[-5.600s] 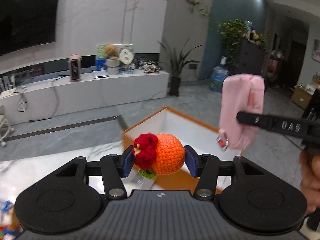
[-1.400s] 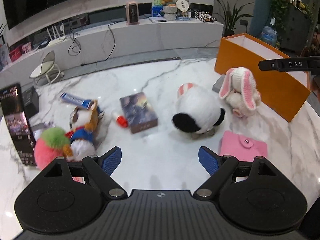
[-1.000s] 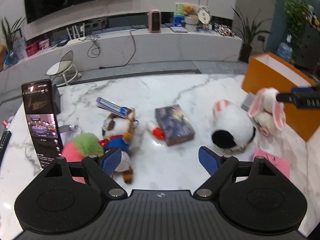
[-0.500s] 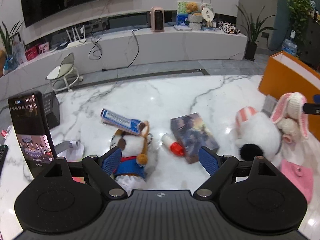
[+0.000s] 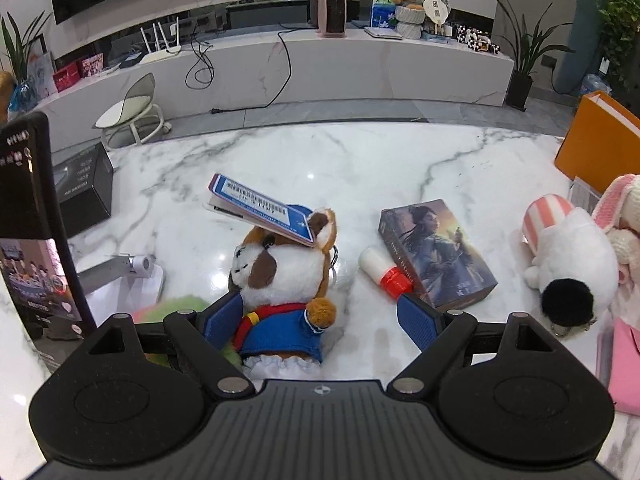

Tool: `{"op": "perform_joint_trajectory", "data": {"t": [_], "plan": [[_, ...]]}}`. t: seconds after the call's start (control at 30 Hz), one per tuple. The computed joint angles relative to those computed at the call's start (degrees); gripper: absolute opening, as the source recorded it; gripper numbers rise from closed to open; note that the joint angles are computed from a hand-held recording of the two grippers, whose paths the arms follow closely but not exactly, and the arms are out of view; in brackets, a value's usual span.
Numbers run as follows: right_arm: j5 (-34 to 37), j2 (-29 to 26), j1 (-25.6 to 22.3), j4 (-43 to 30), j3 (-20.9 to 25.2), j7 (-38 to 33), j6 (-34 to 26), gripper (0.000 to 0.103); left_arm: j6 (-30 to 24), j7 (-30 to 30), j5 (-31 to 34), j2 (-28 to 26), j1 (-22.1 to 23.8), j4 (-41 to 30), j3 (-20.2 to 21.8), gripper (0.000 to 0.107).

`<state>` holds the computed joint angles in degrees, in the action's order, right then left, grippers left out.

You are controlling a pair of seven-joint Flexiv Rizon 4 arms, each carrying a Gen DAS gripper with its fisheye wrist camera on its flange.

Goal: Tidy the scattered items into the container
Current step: 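Grasp the brown dog plush with the left tool while the right tool grasps the pink bunny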

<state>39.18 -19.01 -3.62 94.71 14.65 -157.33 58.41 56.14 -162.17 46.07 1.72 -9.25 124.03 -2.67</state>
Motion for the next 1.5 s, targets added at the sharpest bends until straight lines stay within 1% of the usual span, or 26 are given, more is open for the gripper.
{"op": "perform_joint_trajectory", "data": {"t": [0.07,0.17,0.33,0.4,0.53,0.63,0.83,0.93,1.0,1.07,1.13,1.17,1.2,1.33,1.5], "plan": [[-0.6,-0.1,0.2,0.1,-0.2,0.2,-0.2,0.073,-0.3,-0.2,-0.6,-0.5,0.2,0.0,0.1,0.100],[-1.8,-0.5,0.6,0.1,-0.5,1.1,-0.8,0.073,0.8,-0.9,-1.9,-1.5,0.4,0.3,0.6,0.098],[-3.9,-1.1,1.0,0.6,-0.6,1.9,-0.8,0.073,-1.6,-1.5,-0.5,-2.5,-0.6,-1.2,0.5,0.098],[-4.5,-1.6,1.3,0.9,-0.5,1.8,0.5,0.077,-2.3,-1.8,0.1,-2.8,-1.1,-1.6,0.6,0.098],[-5.9,-3.1,1.7,0.8,-0.2,3.3,3.4,0.077,-4.1,-1.8,1.4,-3.5,-1.8,-2.6,0.7,0.096],[-7.0,-4.1,1.6,0.3,0.2,5.0,4.4,0.077,-4.4,-2.6,1.7,-3.6,-2.0,-2.6,1.1,0.090],[-9.9,-5.6,1.7,0.4,1.0,7.7,6.8,0.083,-3.5,-3.8,2.0,-3.1,-1.7,-2.2,1.6,0.083],[-13.1,-6.3,2.8,1.5,0.6,9.9,9.2,0.085,-4.6,-4.0,2.3,-3.0,-1.7,-2.3,1.5,0.072],[-15.4,-6.7,3.2,2.0,0.3,11.7,10.4,0.085,-5.1,-4.8,2.4,-2.6,-1.7,-2.2,1.5,0.062],[-17.2,-7.1,3.1,2.1,0.4,13.4,10.5,0.085,-4.6,-5.5,2.3,-2.2,-1.4,-1.8,1.6,0.060],[-18.8,-7.4,2.9,2.4,0.6,14.4,11.0,0.081,-4.5,-5.9,2.2,-1.8,-1.2,-1.5,1.4,0.058],[-19.4,-7.4,2.7,2.6,0.9,14.5,11.5,0.077,-4.5,-6.1,2.2,-1.7,-1.1,-1.5,1.3,0.056],[-19.8,-7.5,2.3,2.6,1.4,14.4,11.5,0.077,-4.4,-6.2,2.1,-1.6,-1.1,-1.4,1.2,0.056],[-20.1,-7.5,0.9,2.2,2.7,14.7,10.4,0.076,-4.6,-6.1,1.6,-1.1,-0.9,-1.3,0.8,0.053],[-19.7,-7.2,0.2,1.6,3.2,14.9,8.9,0.074,-5.9,-6.2,1.8,-0.2,-0.9,-1.7,0.0,0.053]]}}
